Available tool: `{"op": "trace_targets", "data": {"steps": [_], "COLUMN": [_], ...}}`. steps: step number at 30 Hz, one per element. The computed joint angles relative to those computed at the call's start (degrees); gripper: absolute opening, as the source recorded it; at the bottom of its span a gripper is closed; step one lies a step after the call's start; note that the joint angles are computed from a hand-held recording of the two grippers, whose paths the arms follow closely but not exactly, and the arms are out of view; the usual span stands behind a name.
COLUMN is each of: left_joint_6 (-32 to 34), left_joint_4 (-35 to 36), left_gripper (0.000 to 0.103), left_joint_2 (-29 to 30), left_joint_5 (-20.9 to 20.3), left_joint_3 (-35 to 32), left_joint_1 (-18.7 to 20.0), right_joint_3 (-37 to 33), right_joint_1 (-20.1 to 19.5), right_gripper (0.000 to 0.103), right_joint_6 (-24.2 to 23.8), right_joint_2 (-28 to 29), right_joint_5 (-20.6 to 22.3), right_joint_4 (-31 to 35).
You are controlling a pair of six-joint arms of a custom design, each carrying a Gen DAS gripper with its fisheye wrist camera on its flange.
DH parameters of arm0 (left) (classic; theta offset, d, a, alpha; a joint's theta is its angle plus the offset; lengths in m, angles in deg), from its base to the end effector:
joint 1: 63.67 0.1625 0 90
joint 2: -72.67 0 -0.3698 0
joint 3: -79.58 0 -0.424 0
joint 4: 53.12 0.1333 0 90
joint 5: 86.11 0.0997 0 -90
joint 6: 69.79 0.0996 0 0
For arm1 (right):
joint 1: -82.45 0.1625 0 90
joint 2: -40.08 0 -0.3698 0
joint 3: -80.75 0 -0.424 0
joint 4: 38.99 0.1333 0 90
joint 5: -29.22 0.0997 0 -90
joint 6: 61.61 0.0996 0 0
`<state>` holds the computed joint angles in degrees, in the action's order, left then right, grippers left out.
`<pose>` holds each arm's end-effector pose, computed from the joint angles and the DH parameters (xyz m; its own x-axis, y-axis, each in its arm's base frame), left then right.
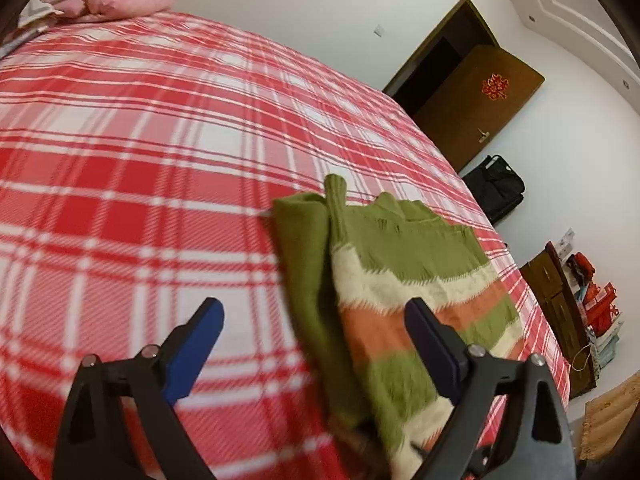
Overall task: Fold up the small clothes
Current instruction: 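Grasp the orange edge of the striped sweater with both grippers, then lift the striped sweater edge with both grippers and fold it over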
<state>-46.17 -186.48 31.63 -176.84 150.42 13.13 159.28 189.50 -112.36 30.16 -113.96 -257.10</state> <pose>-0.0466 -0.7770 0.1211 -0.8024 0.5911 -0.0826 0.5932 0.7745 -0.2198 0.2333 -0.5779 -0.1130 -0.3752 -0.0697 0.9243 -0.6945 0.6816 -0.2305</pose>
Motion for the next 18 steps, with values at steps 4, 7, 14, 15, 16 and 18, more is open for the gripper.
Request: {"op": "trace_targets", "data": {"steps": [4,7,14,15,16,18], "left_joint_6": [0.48,0.23,-2.2,-1.75,-1.45,-1.1], "left_joint_4": [2.06,3.75,7.57,7.63,7.59,7.21], "left_gripper": [0.09,0.075,0.024,0.018,0.016,0.014], "left_joint_2": [2.63,4.32,6.43,6.18,6.07,5.59], "left_joint_5": [-0.07,0.63,-1.53,-1.57,-1.59,-1.9], "left_joint_3": [-2.89,-4.79,-8.75,-8.43,-8.28,-7.7], "left_joint_1": [-0.57,-0.71,0.51,0.49,0.43,0.34], "right_joint_3": [0.05,-0.74,-1.39,-1.0,-0.18,1.99], "right_joint_1": [-0.06,0.04,0.4,0.4,0.36,0.29], "right_gripper": [0.017,0.017,0.016,0.015,0.014,0.013], "right_joint_6": [0.59,-0.62,-2.15,-1.87,-1.03,1.23], "right_joint_2": [-0.12,0.56,1.25,0.96,0.27,-1.66], "right_joint_5": [-0.13,-0.56,-1.08,-0.85,-0.44,0.52], "right_joint_4": [0.48,-0.31,-1.45,-1.33,-0.7,0.74]}}
